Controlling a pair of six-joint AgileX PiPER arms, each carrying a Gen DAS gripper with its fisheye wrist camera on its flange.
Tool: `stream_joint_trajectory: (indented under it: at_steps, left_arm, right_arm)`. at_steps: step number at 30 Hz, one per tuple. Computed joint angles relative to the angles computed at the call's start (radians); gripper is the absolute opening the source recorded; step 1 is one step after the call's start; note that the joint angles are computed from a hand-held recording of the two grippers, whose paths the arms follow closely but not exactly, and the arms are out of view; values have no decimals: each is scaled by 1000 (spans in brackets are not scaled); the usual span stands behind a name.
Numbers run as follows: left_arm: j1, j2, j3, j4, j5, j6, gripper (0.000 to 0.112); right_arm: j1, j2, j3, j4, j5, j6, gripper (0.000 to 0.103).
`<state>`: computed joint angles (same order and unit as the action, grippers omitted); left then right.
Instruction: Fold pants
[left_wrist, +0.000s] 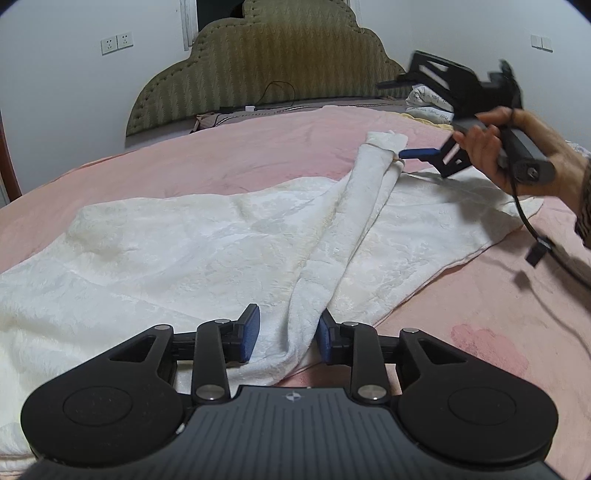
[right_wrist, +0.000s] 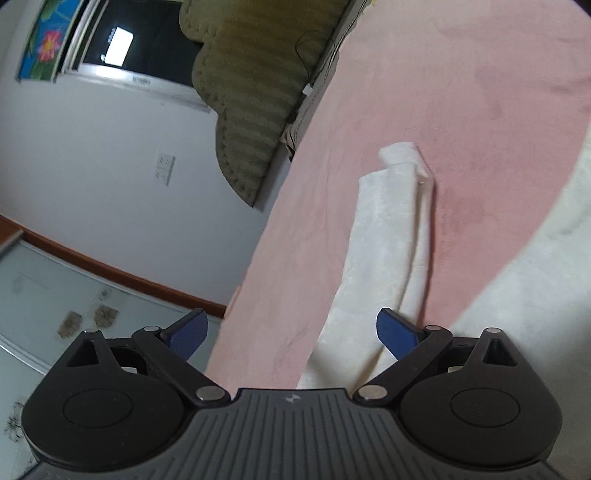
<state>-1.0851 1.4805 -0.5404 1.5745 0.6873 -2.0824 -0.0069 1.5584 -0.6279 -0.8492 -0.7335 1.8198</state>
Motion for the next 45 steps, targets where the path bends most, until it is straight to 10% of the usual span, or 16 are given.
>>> stream_joint_trajectory:
  at_steps: [9,21,25,27,30,38,45]
  left_arm:
    - [2,-2,5,5,1,4,39]
    - [9,-9,12,14,-7,2,40]
    - [9,-10,12,14,-7,2,40]
    - [9,-10,12,14,-7,2,40]
    - [8,-11,13,12,-5,4,40]
    - [-44,-25,-29,-7,16,100,69]
    - [-134,127,-150,7,145,289,73]
  right_arm:
    - [-50,50,72,-25,-225,-31,100]
    - [60,139,-47,323,-74,-243,98]
    - [39,185,-134,250,18,-164,66]
    - [42,186,-168,193,96,-131,28]
    - [63,166,-170,213,167,-171,11]
    - [69,-76,-22,355,247,-431,6]
    - [-54,-402,147,54,286,-186,5]
